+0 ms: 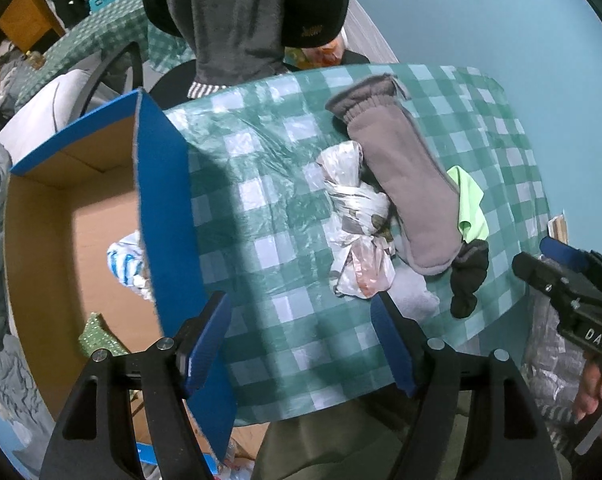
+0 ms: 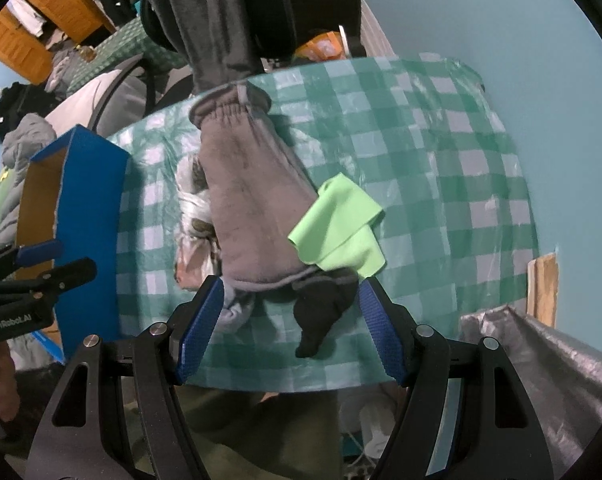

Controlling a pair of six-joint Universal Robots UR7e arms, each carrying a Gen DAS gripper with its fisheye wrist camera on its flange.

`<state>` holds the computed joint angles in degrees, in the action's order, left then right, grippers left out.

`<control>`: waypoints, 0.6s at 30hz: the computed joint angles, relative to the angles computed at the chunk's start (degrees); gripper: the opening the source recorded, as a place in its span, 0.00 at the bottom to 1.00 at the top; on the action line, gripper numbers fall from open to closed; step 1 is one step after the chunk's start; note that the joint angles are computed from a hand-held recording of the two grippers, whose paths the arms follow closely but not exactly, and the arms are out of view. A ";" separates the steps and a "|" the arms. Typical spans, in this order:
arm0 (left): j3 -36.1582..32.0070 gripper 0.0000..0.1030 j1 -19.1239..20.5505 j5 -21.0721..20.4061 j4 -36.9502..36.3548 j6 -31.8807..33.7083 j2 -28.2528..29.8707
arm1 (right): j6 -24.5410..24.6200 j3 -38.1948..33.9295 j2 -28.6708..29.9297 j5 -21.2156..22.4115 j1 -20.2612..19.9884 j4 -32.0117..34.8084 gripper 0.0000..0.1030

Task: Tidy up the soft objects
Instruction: 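Grasp the black sock with the right gripper while the left gripper approaches the plastic bundle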

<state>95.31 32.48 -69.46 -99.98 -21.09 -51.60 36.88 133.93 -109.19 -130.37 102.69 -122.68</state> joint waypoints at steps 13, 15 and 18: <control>0.85 0.72 0.55 -0.36 -0.51 1.10 2.13 | -3.04 5.78 -0.87 2.76 -5.44 -4.22 0.69; 1.11 0.72 0.58 -0.48 -0.60 1.19 2.33 | -3.79 6.33 -0.54 2.74 -6.11 -5.03 0.69; 1.66 0.72 0.65 -0.62 -0.94 1.51 2.58 | -4.74 7.10 -0.13 3.00 -7.34 -6.22 0.69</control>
<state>96.97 33.13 -70.08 -100.92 -19.58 -49.02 32.14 141.03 -109.33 -127.38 95.35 -128.90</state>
